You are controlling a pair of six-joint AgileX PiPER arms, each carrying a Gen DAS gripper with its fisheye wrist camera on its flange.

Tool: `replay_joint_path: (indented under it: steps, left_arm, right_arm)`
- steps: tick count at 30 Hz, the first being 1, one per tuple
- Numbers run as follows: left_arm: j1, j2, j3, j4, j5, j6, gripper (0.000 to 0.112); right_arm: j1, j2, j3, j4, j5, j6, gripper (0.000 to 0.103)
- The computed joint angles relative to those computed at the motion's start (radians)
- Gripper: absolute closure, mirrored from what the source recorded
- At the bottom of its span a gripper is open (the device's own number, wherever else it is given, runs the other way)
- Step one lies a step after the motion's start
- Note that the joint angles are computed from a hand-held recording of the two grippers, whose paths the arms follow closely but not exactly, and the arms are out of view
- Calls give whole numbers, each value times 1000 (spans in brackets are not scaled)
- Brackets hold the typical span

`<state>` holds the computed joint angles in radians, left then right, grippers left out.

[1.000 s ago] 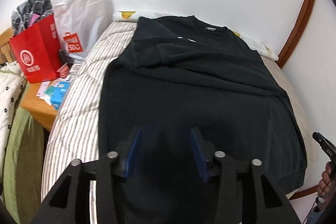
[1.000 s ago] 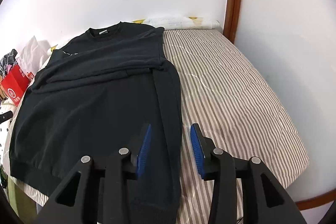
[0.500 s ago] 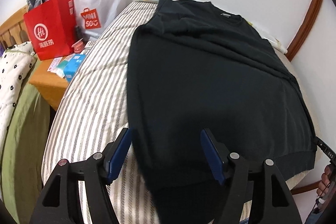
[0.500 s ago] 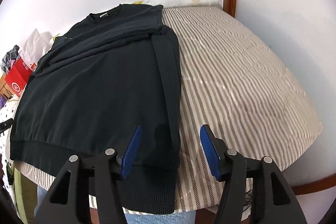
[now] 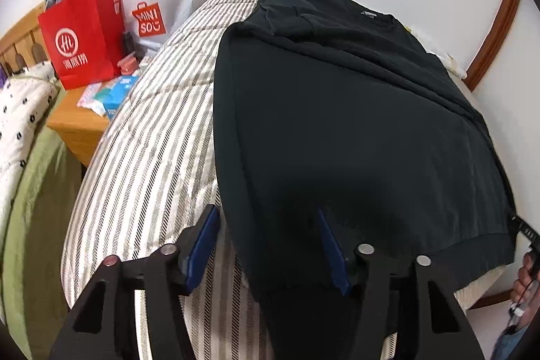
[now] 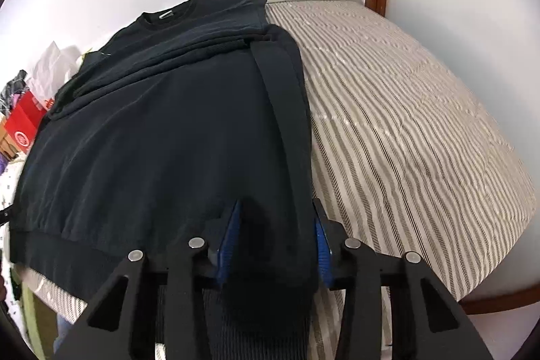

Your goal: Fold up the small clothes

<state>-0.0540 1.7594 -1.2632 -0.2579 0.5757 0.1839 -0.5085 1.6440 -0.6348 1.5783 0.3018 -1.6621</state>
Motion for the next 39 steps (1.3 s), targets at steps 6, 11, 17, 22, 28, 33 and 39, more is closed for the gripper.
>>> replay_joint_path:
  steps: [6,11,17,22,28,33,39]
  left_arm:
    - [-7,21,-20,5,-24,-25,71]
    - [-34,46,-52,115,-36,-141,87]
    - [-27,53,-93,125,13,-164,105]
    - [17,-7,-68,-19,24,-42,106]
    - [67,-91,-30,-173,59,85,106]
    - [78,-152,4,-236,68,146,106]
    - [68,-140,-55,-249,81,147,106]
  right_arm:
    - [31,27,-35,18,-30,16,64]
    - [51,52,-76,-18,-47,85,66]
    - [54,33,-84,-126,-44,202,94]
    - [-43,-23,-62,-147,81,182,95]
    - [-158,-117,-23,-201,215,155,95]
    - [-247,-188,10,-214,311,133,95]
    - [-273,-214,-22,-244,347,185,95]
